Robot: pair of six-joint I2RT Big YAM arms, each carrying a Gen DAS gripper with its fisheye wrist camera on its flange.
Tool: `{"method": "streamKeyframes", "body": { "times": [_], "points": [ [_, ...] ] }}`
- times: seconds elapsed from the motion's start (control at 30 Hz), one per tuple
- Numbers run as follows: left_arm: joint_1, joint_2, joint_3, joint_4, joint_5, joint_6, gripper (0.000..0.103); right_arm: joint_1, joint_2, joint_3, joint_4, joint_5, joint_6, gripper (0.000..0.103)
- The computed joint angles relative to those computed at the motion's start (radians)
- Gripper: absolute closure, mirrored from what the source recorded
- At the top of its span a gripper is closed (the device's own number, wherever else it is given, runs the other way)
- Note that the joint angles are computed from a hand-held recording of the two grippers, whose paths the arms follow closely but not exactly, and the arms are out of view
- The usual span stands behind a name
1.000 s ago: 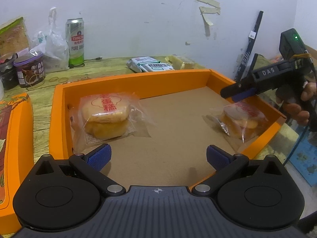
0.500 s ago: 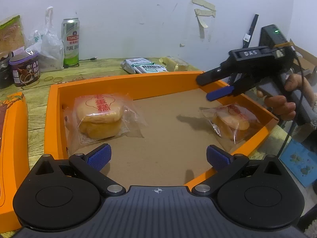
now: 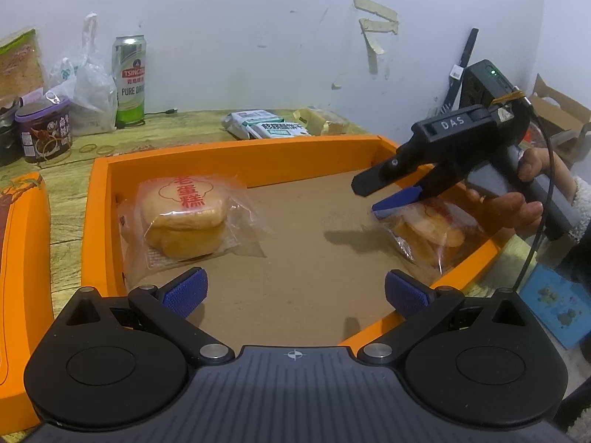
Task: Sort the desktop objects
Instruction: 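Lift the right tool out of the tray toward the snack packets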
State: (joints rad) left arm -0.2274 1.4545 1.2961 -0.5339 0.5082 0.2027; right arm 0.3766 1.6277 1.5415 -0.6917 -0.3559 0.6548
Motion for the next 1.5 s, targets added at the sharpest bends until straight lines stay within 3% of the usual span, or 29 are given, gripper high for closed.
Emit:
{"method": "streamKeyframes", "body": {
  "times": [0.3,0.57,0.77,1.1,1.5],
  "points": [
    [0.003,0.000,0.002,-0.004,0.004,0.002,0.000,-0.001,-0.013,-0.017,0.016,0.000,0.009,0.020],
    [0.004,0.004,0.005,-0.004,0.004,0.003,0.000,-0.014,-0.078,-0.073,0.085,0.076,0.057,0.020],
    [0.004,0.003,0.006,-0.007,0.001,0.003,0.000,-0.023,-0.088,-0.103,0.091,0.067,0.086,0.020],
    [0.005,-0.010,0.001,-0.004,-0.011,-0.014,0.000,-0.021,-0.118,-0.129,0.130,0.081,0.095,0.020],
    [0.023,-0.070,0.028,0.014,0.001,-0.066,0.000,0.006,-0.223,-0.138,0.137,0.169,0.050,0.015]
  ]
}}
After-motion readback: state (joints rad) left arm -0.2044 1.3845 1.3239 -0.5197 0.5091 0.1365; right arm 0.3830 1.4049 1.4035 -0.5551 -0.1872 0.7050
